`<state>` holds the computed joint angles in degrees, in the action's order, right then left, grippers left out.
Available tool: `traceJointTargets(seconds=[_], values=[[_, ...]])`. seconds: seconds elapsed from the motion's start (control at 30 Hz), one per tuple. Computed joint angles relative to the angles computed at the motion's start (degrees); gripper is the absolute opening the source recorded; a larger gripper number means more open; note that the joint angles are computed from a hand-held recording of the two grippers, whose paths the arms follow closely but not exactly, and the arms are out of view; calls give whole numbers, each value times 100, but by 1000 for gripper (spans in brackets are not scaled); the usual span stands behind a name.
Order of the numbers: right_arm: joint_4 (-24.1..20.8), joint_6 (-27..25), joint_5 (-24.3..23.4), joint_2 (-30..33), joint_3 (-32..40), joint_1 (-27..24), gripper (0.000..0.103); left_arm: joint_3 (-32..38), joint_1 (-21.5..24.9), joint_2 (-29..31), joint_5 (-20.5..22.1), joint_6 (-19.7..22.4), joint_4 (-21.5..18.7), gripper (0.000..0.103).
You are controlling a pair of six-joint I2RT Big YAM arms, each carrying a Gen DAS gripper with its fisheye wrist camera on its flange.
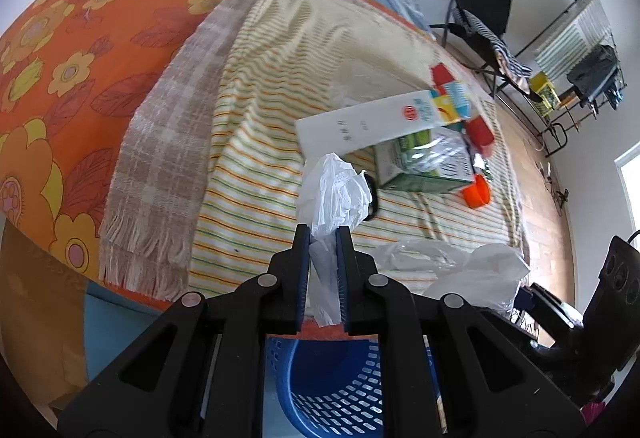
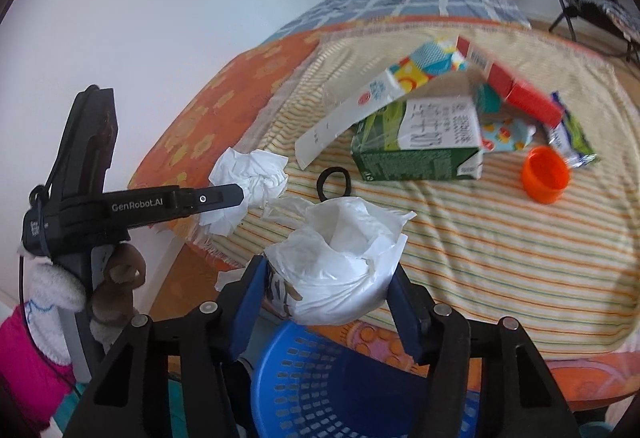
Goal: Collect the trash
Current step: 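Carry tissue and bag over the blue basket and open both tools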
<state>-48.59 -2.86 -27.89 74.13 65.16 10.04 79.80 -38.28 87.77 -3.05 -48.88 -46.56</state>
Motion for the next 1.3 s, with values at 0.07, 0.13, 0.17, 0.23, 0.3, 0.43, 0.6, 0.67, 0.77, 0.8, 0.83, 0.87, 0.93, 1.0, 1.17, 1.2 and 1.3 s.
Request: traceJointTargets(seconds=[0.07,0.13,0.17,0.23,0.3,0.43,0.6,0.67,0.77,0.8,0.83,0.87,0.93,1.0,1.17,1.2,1.3], values=[[-60,-94,-17,-135,-42,-88,61,38,-98,-19,-83,89,-2,11],[-157,-203,-44,-215,-34,-174,61,80,-204,-14,-140,155,2,11],[-185,-256,-46,-284,-80,-207,61,98,-264,-10,-149,189,5,11],[-275,-418,-45,-396,-124,-307,61,124,-368,13,-118,240,7,11],[-359,-608,-17,-522,-183,-425,61,181,-485,59,-92,311,-13,11],[-544,-973,84,-726,-322,-616,61,277,-706,149,-63,482,-45,11],[-787,-1331,153,-930,-537,-877,61,358,-1030,226,-83,584,-61,11],[-875,-1466,207,-997,-627,-995,62,401,-1153,283,-47,631,-98,11],[-998,-1607,209,-1102,-752,-1164,62,452,-1284,369,13,690,-173,11],[-1037,-1662,209,-1120,-786,-1238,62,443,-1321,378,24,694,-175,11],[-1050,-1679,214,-1140,-809,-1263,62,435,-1364,396,47,691,-183,11],[-1063,-1712,223,-1155,-833,-1300,62,421,-1391,406,77,684,-188,11],[-1056,-1769,268,-1180,-887,-1334,62,385,-1448,427,148,664,-187,11],[-1029,-1827,326,-1211,-964,-1341,62,338,-1497,433,168,645,-195,11],[-955,-1907,461,-1280,-1151,-1279,62,234,-1570,461,275,593,-283,11],[-950,-1922,482,-1286,-1180,-1265,62,227,-1566,474,307,600,-300,11],[-941,-1964,537,-1286,-1263,-1223,63,167,-1597,501,345,592,-350,11]])
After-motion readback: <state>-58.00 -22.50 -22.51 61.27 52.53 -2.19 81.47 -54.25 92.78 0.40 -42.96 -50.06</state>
